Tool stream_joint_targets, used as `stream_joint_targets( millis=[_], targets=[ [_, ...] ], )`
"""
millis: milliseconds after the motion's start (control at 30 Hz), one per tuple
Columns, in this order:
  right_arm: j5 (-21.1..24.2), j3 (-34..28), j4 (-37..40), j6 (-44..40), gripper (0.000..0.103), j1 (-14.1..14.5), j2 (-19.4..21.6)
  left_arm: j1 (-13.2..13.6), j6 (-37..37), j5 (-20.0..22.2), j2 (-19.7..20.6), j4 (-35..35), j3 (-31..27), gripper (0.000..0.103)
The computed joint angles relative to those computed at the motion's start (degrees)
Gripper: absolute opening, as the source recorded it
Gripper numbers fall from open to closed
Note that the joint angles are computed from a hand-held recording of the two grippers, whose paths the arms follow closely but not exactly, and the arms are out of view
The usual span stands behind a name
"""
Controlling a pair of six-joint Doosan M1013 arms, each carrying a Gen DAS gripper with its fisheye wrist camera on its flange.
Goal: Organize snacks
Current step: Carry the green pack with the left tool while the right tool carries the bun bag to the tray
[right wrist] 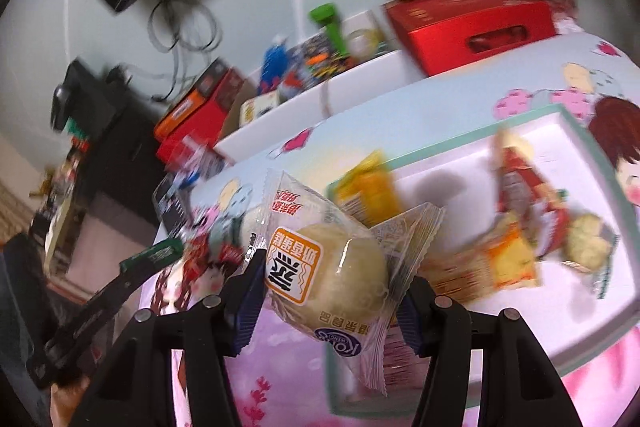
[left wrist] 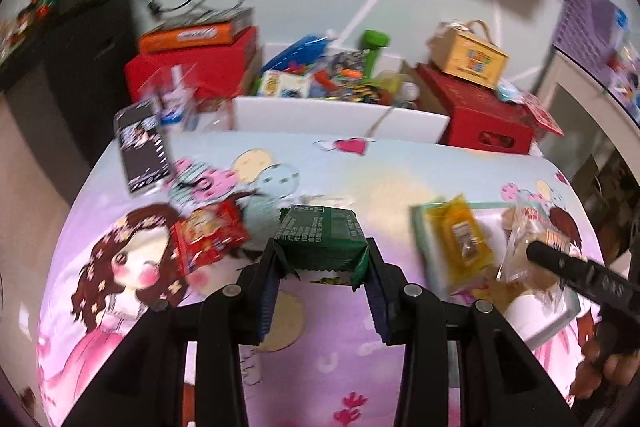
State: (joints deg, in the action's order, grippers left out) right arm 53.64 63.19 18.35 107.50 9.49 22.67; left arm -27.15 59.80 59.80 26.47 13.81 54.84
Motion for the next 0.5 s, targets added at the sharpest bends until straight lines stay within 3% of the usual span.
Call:
stream_joint_targets(
  millis=[200,500],
  targets=[
    [-1.81,2.55,-7.53,9.09,0.061,-2.89,-1.98,-1.94,5.0,0.84,2.67,-1.55,-4.73,0.041],
    [-3.52,5.89,-11.4,16.79,0.061,-6.53,-4.03,-5.39,13.64,2.9,8.63,-4.13,-14.83,0.041]
  ],
)
